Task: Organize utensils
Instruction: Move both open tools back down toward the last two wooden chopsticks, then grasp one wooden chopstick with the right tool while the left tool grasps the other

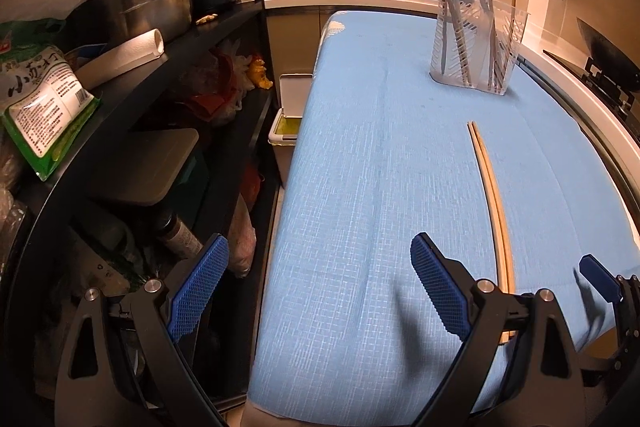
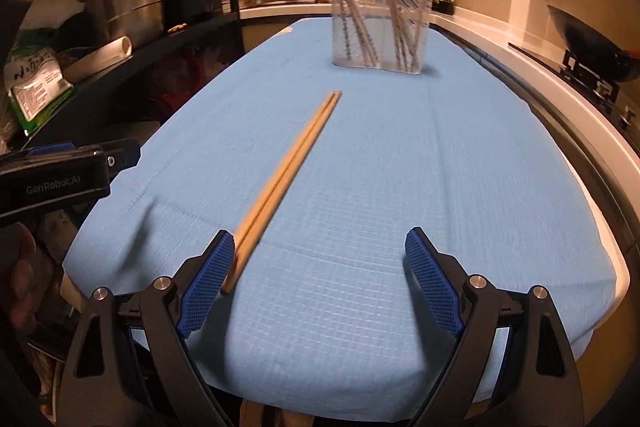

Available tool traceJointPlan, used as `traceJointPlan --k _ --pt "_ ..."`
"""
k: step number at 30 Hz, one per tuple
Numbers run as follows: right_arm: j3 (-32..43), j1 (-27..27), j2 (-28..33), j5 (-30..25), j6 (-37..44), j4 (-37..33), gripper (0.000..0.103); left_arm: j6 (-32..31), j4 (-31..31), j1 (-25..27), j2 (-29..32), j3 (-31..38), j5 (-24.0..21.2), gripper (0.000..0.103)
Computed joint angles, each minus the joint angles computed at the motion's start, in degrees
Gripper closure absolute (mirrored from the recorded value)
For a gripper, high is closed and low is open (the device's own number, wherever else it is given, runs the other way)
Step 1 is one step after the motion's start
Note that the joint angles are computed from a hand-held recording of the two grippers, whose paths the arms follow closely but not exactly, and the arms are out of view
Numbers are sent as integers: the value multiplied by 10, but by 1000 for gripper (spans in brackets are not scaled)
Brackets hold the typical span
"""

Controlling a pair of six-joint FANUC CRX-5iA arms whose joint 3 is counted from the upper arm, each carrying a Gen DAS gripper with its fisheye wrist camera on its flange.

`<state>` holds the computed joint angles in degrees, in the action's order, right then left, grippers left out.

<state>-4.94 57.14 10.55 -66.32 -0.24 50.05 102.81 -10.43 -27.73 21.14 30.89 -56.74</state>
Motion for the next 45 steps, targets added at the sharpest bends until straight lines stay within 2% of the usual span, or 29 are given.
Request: traceJointPlan --k 3,7,11,16,18,19,21,22,23,24,25,30,38,45 --pt "4 2 7 -2 -6 -1 17 5 0 5 -7 -10 3 14" --pt "24 1 22 -41 10 -6 17 9 -1 10 -8 -13 -1 14" --pt "12 0 8 -28 -15 -18 17 11 7 14 -7 -13 0 14" --pt "15 4 19 -42 2 -2 17 1 9 11 -5 -14 1 14" --pt "4 3 10 -26 0 2 28 -2 11 10 -6 -15 3 14" --pt "-8 3 1 -7 -3 6 40 -3 12 9 -6 -16 3 14" --pt "-26 5 -12 9 -9 15 50 -4 13 8 -6 -16 4 14" --pt "-40 6 -22 23 -15 22 62 -4 13 7 -5 -15 3 14" --pt "-54 8 -30 34 -19 31 81 -5 14 7 -5 -15 3 13" --pt "-64 9 -35 41 -18 40 91 -6 16 6 -5 -16 4 14" --pt "-70 9 -38 43 -15 45 96 -6 16 5 -5 -16 6 14" --pt "-111 5 -68 34 -78 67 96 -17 30 -3 -2 -19 12 14" --pt "-153 2 -104 -33 -122 68 96 -57 94 -24 -6 -50 56 14" --pt "-179 3 -124 -36 -144 76 96 -61 123 -55 20 -34 53 13"
